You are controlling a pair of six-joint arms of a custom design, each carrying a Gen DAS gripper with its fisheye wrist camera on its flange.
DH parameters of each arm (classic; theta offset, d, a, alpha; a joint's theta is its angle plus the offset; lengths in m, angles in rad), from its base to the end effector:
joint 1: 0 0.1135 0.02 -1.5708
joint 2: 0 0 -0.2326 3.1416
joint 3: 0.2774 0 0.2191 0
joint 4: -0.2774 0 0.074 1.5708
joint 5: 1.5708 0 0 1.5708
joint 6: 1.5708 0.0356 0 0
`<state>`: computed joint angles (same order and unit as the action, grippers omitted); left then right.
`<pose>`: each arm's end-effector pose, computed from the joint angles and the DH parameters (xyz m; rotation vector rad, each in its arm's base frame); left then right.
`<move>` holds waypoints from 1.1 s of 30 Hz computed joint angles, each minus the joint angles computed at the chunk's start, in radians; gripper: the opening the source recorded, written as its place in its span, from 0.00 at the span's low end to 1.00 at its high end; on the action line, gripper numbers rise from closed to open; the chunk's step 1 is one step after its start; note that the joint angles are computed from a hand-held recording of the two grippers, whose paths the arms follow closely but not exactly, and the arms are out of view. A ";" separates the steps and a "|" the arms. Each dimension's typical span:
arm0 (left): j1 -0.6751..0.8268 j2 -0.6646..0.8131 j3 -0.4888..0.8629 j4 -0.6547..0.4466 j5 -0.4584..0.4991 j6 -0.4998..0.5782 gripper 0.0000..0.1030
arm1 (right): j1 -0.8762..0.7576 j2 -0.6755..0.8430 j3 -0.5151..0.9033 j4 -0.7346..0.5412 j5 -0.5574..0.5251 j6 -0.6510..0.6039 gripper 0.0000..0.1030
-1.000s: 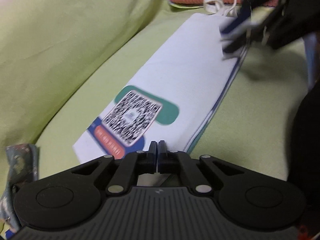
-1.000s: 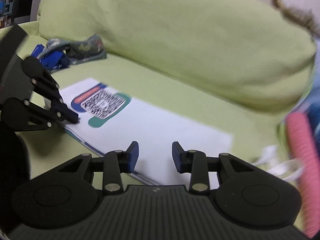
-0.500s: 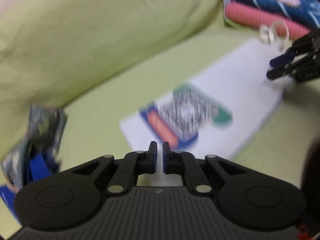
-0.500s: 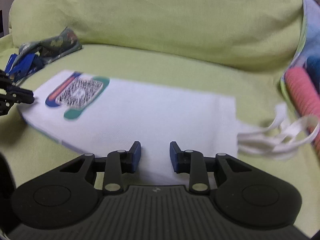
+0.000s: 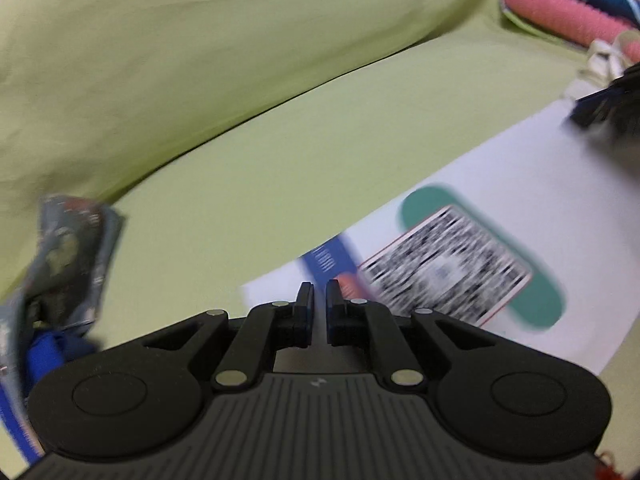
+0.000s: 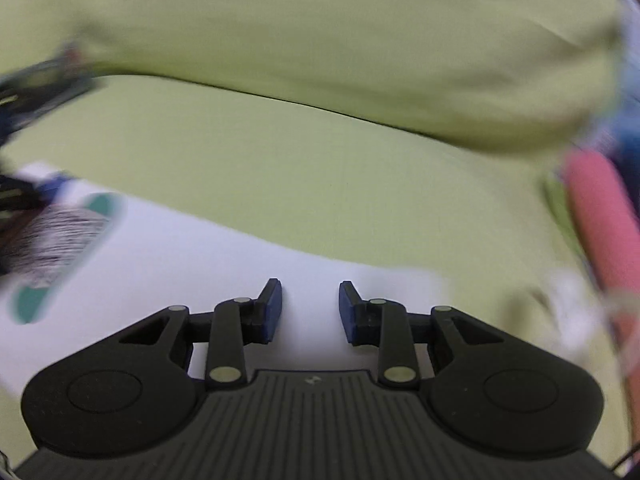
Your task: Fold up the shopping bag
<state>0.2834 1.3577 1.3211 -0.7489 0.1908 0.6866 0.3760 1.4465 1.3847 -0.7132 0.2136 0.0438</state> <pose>0.2521 0.0664 0.3160 0.5620 2.2844 0.2549 0.2659 0.0969 0.3151 -0.2807 2.3071 -0.0401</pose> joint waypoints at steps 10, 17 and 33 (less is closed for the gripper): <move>0.091 -0.259 -0.074 -0.144 0.152 0.183 0.12 | -0.064 -0.347 -0.130 -0.094 -0.162 0.251 0.35; 0.101 -0.250 -0.057 -0.288 0.091 0.090 0.12 | -0.035 -0.534 -0.280 -0.205 -0.176 0.333 0.03; -0.005 -0.258 0.330 -0.670 -0.054 -0.290 0.40 | 0.200 -0.567 -0.061 -0.468 0.007 0.596 0.25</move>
